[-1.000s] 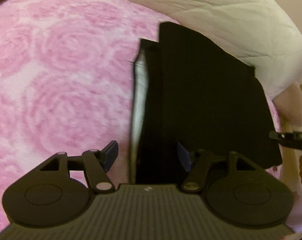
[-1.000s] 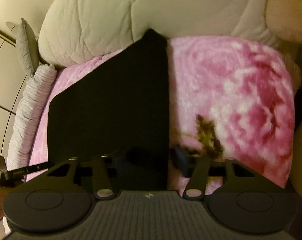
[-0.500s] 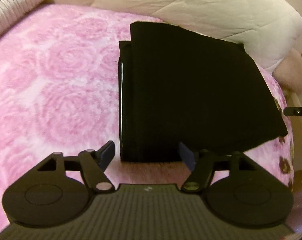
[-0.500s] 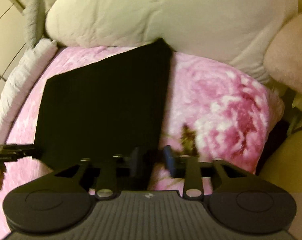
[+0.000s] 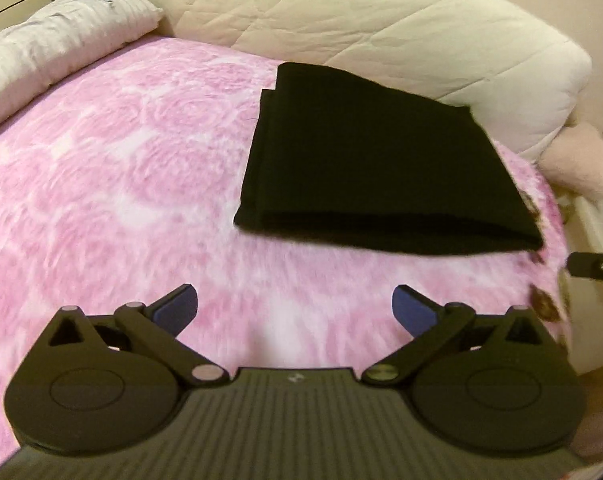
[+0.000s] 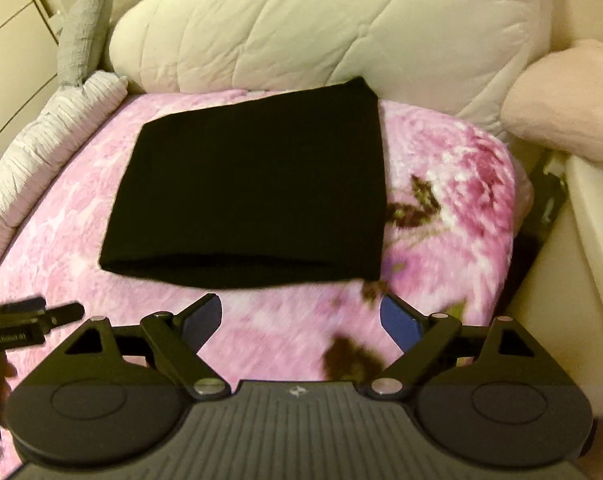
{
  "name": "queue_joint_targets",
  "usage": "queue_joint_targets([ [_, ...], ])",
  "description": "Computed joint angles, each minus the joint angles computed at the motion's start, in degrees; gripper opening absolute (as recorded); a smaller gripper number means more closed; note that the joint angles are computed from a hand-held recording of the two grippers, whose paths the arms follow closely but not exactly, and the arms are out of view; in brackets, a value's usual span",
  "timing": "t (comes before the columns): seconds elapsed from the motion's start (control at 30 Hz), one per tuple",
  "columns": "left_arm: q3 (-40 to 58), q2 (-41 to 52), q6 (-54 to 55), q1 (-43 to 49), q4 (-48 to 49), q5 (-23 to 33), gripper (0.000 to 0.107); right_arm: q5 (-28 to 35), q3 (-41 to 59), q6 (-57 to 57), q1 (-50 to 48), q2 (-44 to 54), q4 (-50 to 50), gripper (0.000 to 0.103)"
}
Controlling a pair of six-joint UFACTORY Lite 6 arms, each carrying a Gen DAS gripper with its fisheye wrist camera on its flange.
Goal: Fold clothes
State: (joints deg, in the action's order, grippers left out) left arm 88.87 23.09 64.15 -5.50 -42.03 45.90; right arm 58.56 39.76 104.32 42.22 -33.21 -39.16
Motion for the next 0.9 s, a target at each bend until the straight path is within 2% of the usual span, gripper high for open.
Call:
queue_joint_targets([
  [0.1, -3.6, -5.6, 2.3, 4.7, -0.5, 5.6, 0.102, 8.2, 4.9, 11.7, 11.9, 5.1, -1.3, 0.088],
  [0.2, -3.7, -9.4, 2.9, 9.2, 0.2, 11.2, 0.102, 15.9, 12.9, 17.2, 20.6, 11.6, -1.9, 0.088],
  [0.33, -0.6, -9.1, 5.1, 13.2, -2.4, 14.6, 0.102, 20.2, 21.6, 11.3, 21.8, 17.5, -7.1, 0.087],
  [0.4, 0.1, -7.7, 7.0, 12.7, -3.5, 12.6, 0.102, 19.6, 22.6, 6.7, 18.0, 17.5, -8.3, 0.074],
  [0.47, 1.4, -5.2, 8.8, 10.5, -4.2, 9.0, 0.102, 16.2, 20.8, 2.6, 12.5, 15.9, -8.6, 0.057],
  [0.5, 3.1, -2.7, 9.1, 8.4, -4.9, 7.3, 0.102, 13.9, 19.6, 0.6, 9.4, 15.1, -8.6, 0.053],
  [0.57, 7.4, 2.8, 9.5, 4.5, -6.4, 4.3, 0.099, 8.8, 17.2, -3.3, 3.2, 14.0, -8.7, 0.035],
  [0.63, 14.0, 9.7, 9.8, 0.3, -7.5, 3.5, 0.076, 1.5, 13.4, -6.1, -3.0, 14.1, -9.5, 0.028],
  [0.67, 16.1, 12.5, 11.3, -2.0, -8.3, 2.1, 0.071, -3.7, 11.1, -7.0, -7.0, 14.6, -10.5, 0.023],
  [0.7, 18.8, 15.5, 12.8, -4.2, -9.0, 0.9, 0.068, -8.1, 9.3, -7.0, -10.2, 15.7, -12.1, 0.023],
  [0.83, 28.9, 28.1, 17.1, -11.5, -7.2, -3.0, 0.070, -25.4, 4.5, -0.4, -18.9, 24.7, -24.5, 0.023],
  [0.9, 29.7, 31.6, 22.6, -12.0, -8.2, -4.8, 0.075, -28.0, 2.5, 4.4, -18.3, 28.9, -33.1, 0.023],
])
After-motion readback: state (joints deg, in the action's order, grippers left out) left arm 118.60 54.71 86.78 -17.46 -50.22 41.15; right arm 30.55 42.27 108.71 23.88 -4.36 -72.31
